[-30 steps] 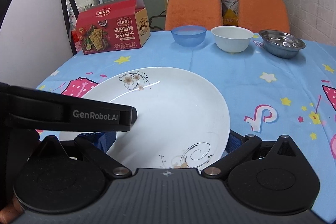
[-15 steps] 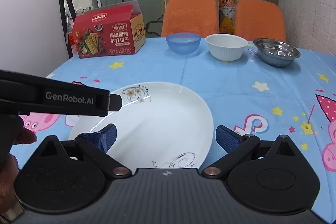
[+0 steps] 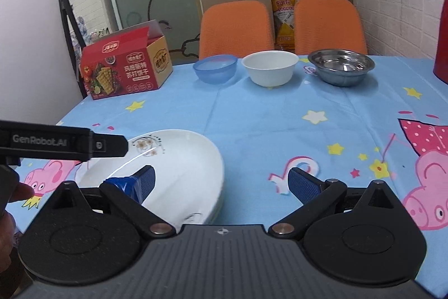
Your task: Organize plates and bowls
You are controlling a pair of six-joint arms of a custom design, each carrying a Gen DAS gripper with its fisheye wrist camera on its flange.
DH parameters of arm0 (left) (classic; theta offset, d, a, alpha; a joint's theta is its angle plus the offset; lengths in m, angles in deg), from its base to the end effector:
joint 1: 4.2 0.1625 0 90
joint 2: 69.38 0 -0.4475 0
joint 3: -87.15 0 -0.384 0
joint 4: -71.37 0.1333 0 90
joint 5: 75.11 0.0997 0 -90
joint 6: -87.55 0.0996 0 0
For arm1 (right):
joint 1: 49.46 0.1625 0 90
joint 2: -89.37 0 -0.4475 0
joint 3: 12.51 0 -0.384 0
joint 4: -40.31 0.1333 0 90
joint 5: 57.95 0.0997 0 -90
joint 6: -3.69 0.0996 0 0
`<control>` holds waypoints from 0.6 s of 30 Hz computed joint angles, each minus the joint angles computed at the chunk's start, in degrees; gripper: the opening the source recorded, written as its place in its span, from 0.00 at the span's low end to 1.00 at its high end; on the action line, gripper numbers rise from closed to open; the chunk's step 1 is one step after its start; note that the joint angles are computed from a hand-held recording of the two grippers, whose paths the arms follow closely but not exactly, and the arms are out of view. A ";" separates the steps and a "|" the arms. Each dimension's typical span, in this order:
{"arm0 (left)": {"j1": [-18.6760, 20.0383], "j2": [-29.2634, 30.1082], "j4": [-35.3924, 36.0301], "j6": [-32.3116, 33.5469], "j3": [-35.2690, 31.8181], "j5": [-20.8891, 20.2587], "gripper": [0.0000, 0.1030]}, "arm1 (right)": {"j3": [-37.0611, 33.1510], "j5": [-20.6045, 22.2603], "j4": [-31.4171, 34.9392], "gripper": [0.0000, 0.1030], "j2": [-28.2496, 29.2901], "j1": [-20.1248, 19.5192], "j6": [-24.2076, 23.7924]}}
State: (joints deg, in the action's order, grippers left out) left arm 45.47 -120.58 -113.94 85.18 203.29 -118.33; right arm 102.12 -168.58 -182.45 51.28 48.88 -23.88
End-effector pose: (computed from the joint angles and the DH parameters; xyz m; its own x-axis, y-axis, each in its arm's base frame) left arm -0.2078 -0.5629 0.1550 -0.7829 0.1350 -0.6073 0.5265 0.6639 -0.5311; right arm 0.1805 -0.5542 0.0962 -0.8212 -0.1181 0.5583 -0.5197 0.5589 -0.6461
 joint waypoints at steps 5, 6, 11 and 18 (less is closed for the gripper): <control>-0.68 2.60 2.04 0.96 -3.35 0.02 0.91 | 1.82 -1.48 -3.30 0.86 -2.51 -3.45 2.84; -0.77 3.21 2.80 0.94 -4.25 0.00 0.91 | 2.22 -1.51 -3.72 0.86 -3.03 -4.16 3.71; -1.25 6.63 5.77 1.54 -8.87 -0.24 0.92 | 3.87 -0.50 -4.59 0.86 -5.30 -7.38 6.63; -1.96 11.44 8.97 3.95 -15.43 0.15 0.93 | 2.27 2.98 -1.78 0.86 -8.02 -10.53 5.05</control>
State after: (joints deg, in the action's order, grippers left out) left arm 43.51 -109.13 -104.97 89.12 187.86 -118.17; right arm 104.39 -165.60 -184.23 43.25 38.34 -18.84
